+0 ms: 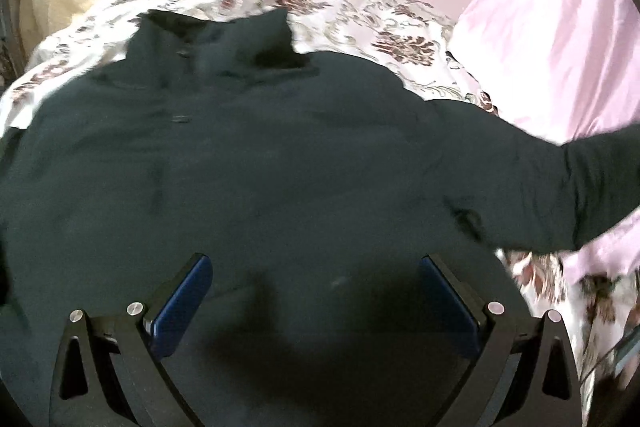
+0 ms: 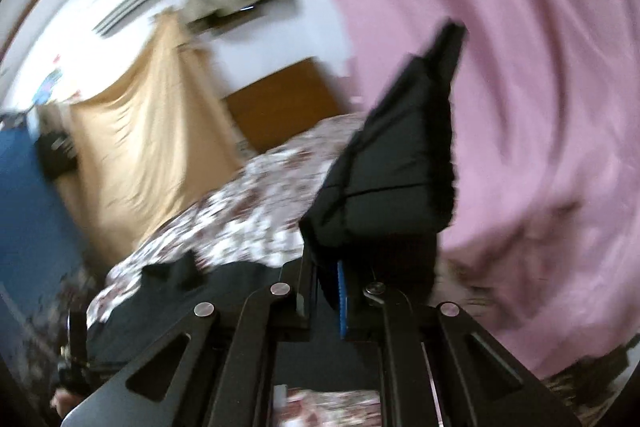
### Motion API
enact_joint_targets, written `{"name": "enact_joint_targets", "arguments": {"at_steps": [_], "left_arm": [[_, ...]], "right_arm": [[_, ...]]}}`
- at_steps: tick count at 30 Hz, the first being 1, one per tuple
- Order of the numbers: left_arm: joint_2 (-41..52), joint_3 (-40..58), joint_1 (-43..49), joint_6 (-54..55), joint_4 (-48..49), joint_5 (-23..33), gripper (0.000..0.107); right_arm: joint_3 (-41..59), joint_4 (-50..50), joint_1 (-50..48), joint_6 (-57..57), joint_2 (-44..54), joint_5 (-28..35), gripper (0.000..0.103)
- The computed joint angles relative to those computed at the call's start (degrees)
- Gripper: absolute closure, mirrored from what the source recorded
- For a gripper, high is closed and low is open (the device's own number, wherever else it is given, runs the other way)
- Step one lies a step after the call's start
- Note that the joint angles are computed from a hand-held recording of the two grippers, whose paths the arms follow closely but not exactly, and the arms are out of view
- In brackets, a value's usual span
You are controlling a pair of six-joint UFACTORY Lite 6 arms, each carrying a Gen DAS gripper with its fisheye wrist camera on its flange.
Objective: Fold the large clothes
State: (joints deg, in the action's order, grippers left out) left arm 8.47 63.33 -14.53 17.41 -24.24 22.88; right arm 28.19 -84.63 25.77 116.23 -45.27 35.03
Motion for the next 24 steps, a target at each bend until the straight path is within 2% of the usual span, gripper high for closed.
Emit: {"name": "enact_joint_targets", "arguments": {"at_steps": [3, 5, 8, 11, 14, 17, 21, 24], "left_arm": [[-6.17, -3.67, 8.67, 12.41, -7.36, 5.08, 0.004], [-9.25, -4.89, 15.93, 20.42, -12.21, 9.8, 0.004], [-11.04, -4.09, 28.23, 30.97, -18.34, 19.6, 0.004], [-8.91, -0.99, 40.65, 39.27, -23.62, 29.67, 0.004], [-4.96, 2.02, 49.82, 44.66, -27.25, 36.69, 0.004], [0.06, 4.77, 55.62, 47.76, -29.68, 41.07, 0.004], [9.63, 10.18, 60.56, 47.96, -32.16, 47.1, 0.004], [15.14, 13.12, 61.5, 46.79, -33.68, 48.49, 0.004]], "right_arm": [[11.14, 1.14, 13.49, -3.22, 12.54, 10.02, 0.095], [17.18, 3.61, 19.88, -4.05, 17.5, 14.1, 0.095], [27.99, 4.67, 25.24, -7.29, 28.7, 15.1, 0.095], [42.43, 6.91, 26.63, -11.19, 44.32, 11.38, 0.095], [53.66, 10.33, 29.69, -13.79, 57.18, 9.83, 0.096], [62.84, 15.18, 31.72, -17.59, 68.25, 7.18, 0.096], [81.15, 25.77, 32.95, -31.19, 85.8, 5.53, 0.096], [96.06, 35.91, 33.94, -43.74, 98.26, 6.96, 0.096]]}}
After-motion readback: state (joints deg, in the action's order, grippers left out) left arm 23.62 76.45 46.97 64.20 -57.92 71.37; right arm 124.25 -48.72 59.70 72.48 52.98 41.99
